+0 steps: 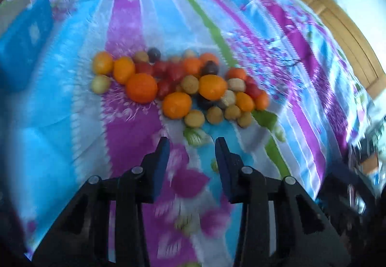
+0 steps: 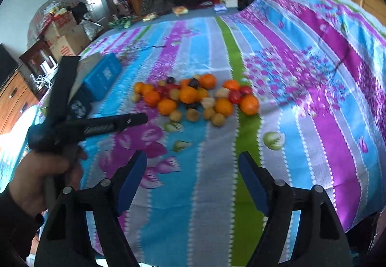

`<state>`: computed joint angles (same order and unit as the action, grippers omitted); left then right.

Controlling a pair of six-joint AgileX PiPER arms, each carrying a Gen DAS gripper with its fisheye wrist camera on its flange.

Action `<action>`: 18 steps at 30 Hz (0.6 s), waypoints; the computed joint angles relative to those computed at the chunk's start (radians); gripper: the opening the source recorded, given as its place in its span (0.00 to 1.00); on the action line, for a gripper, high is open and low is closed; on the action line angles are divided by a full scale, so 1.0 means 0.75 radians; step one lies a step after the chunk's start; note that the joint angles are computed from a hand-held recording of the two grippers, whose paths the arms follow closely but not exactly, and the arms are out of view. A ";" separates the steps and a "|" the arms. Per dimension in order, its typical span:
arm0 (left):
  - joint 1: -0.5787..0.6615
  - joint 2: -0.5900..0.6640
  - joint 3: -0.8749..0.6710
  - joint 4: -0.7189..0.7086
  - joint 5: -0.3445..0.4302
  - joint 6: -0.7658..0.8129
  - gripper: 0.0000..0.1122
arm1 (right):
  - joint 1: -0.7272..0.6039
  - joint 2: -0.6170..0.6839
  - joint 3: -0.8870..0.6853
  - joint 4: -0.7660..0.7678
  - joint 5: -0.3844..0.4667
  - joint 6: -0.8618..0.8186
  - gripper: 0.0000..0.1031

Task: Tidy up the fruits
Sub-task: 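Grasp an orange with the left tool while the right tool grasps a kiwi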

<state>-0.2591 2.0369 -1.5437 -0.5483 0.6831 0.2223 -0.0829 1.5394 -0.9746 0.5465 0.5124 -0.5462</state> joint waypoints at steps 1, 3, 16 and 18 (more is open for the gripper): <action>-0.014 0.044 -0.055 0.041 0.006 -0.055 0.35 | -0.012 0.015 -0.003 0.008 0.000 -0.011 0.79; -0.045 0.121 -0.153 0.125 0.009 -0.161 0.35 | -0.051 0.071 -0.021 0.047 0.004 -0.067 0.79; -0.137 0.302 -0.354 0.432 -0.028 -0.456 0.38 | -0.112 0.310 -0.135 0.205 0.023 -0.245 0.79; -0.138 0.276 -0.308 0.426 -0.070 -0.436 0.36 | -0.109 0.333 -0.154 0.223 0.023 -0.268 0.76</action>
<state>-0.3623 2.2442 -1.7747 -0.2290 0.6303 -0.1045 -0.1644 1.7893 -1.0899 0.7137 0.5295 -0.7473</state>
